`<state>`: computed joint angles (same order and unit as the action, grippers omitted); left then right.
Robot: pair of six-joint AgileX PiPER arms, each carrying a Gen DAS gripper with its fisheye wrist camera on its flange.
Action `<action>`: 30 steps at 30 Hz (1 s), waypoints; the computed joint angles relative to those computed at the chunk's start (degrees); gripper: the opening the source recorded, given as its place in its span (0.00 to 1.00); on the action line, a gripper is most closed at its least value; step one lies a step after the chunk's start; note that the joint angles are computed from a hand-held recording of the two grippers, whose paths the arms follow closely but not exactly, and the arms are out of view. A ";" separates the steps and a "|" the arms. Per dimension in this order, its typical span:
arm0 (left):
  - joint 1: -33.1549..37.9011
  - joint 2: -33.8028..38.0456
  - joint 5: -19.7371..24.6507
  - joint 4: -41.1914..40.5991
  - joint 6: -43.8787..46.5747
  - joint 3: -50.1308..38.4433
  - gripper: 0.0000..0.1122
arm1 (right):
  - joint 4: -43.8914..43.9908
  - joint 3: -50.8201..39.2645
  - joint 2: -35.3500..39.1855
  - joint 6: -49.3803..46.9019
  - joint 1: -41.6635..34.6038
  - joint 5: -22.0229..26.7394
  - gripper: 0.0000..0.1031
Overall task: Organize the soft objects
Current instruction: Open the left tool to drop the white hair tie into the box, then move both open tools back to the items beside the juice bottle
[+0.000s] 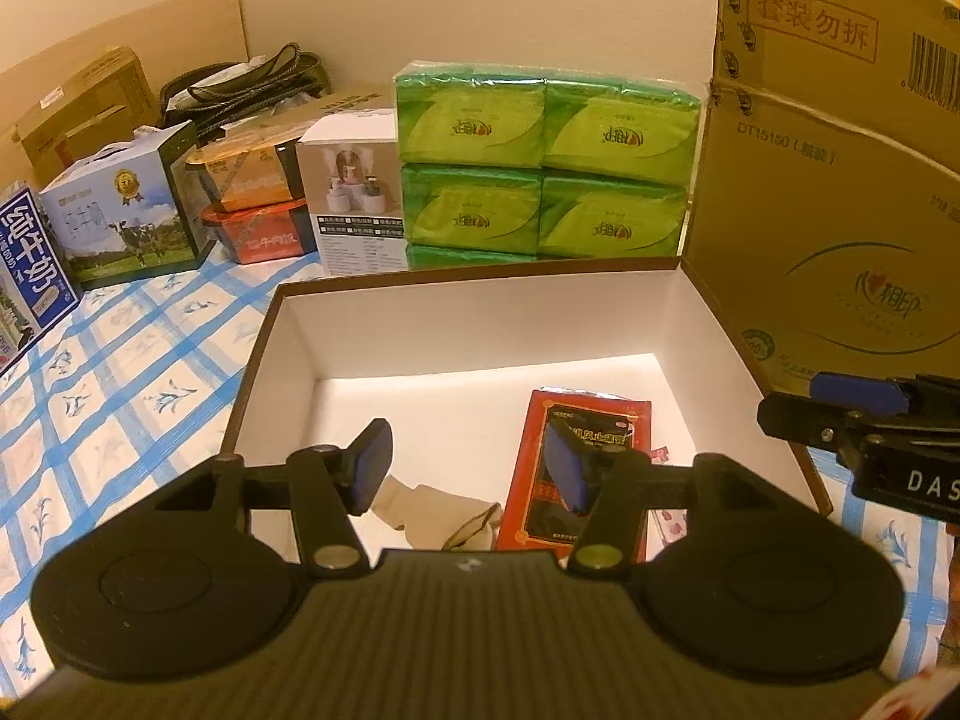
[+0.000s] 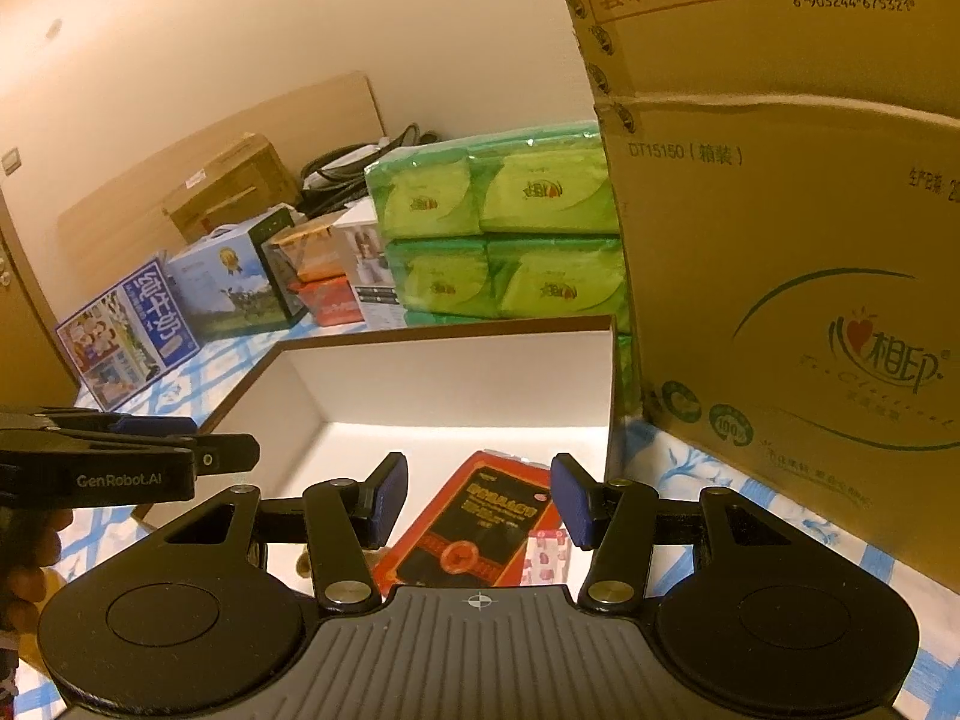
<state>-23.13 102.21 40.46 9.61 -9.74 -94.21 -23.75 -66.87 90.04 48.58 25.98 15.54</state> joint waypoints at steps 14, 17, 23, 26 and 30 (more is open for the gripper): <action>0.26 -8.45 2.11 -2.53 1.26 4.80 0.51 | -10.28 2.49 -7.89 11.73 6.59 6.93 0.52; 0.29 -10.81 2.85 -4.02 2.15 5.88 0.53 | -13.57 3.12 -10.02 15.50 8.94 9.09 0.53; 0.47 -17.52 3.69 -7.96 4.89 10.29 0.54 | -18.66 3.96 -14.22 22.08 14.98 14.08 0.55; 0.93 -21.74 4.15 -10.06 6.94 13.40 0.56 | -22.06 4.52 -16.46 26.91 19.32 17.12 0.58; 2.47 -27.63 5.80 -13.36 10.30 17.39 0.56 | -26.98 5.21 -18.99 34.10 26.08 21.95 0.61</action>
